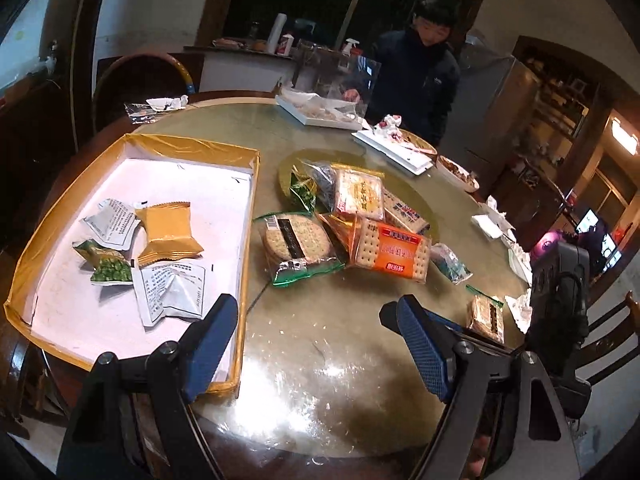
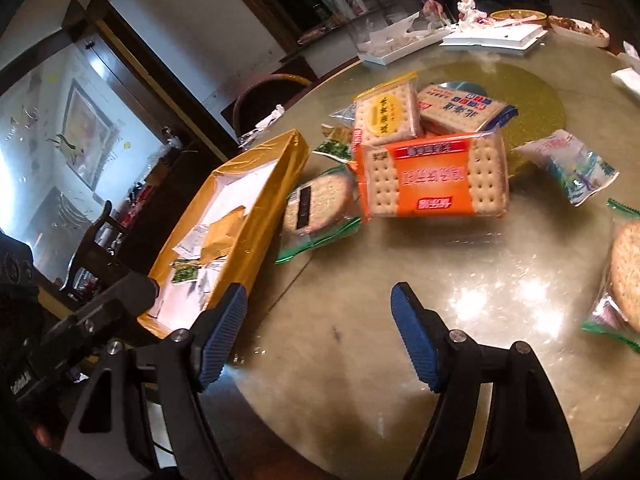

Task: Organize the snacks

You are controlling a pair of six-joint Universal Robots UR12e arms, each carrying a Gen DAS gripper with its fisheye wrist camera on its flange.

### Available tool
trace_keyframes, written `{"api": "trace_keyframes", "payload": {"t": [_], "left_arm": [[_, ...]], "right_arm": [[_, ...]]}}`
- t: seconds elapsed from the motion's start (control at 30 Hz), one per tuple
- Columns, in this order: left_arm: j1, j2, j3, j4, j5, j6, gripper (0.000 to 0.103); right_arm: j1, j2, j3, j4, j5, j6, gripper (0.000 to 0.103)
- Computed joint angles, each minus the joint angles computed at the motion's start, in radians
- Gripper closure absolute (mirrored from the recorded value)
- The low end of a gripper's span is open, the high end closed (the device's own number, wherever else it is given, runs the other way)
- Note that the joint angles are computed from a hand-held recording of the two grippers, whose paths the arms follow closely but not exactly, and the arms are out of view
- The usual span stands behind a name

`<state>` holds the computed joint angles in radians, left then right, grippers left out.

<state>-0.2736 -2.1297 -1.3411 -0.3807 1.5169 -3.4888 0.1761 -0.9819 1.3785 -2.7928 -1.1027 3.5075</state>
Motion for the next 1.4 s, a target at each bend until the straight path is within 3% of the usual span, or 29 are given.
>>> {"api": "trace_keyframes", "payload": {"t": [0.2, 0.57, 0.83, 0.9, 1.07, 1.17, 1.3, 1.4], "left_arm": [[-0.001, -0.01, 0.007, -0.017, -0.02, -0.011, 0.021], [0.001, -0.019, 0.005, -0.014, -0.037, -0.021, 0.021], [0.003, -0.02, 0.005, -0.014, -0.049, -0.022, 0.021], [0.002, -0.02, 0.006, -0.024, -0.053, -0.012, 0.021], [0.002, -0.022, 0.007, -0.012, -0.05, -0.022, 0.021], [0.002, -0.024, 0.014, -0.034, -0.061, -0.012, 0.021], [0.0, -0.026, 0.014, -0.016, -0.055, -0.017, 0.021], [0.0, -0.03, 0.025, -0.04, -0.063, -0.006, 0.021]], "right_arm": [[-0.003, 0.001, 0.002, 0.022, -0.029, -0.033, 0.028], [-0.013, 0.016, -0.009, 0.045, -0.031, -0.007, 0.028], [-0.018, 0.011, -0.025, 0.064, -0.127, -0.073, 0.028], [-0.019, 0.012, -0.038, 0.079, -0.202, -0.092, 0.028], [-0.04, 0.015, -0.063, 0.07, -0.297, -0.08, 0.028], [-0.044, 0.035, -0.099, 0.126, -0.379, -0.084, 0.028], [-0.054, 0.059, -0.125, 0.198, -0.369, -0.059, 0.028], [-0.046, 0.059, -0.123, 0.195, -0.366, -0.073, 0.028]]}}
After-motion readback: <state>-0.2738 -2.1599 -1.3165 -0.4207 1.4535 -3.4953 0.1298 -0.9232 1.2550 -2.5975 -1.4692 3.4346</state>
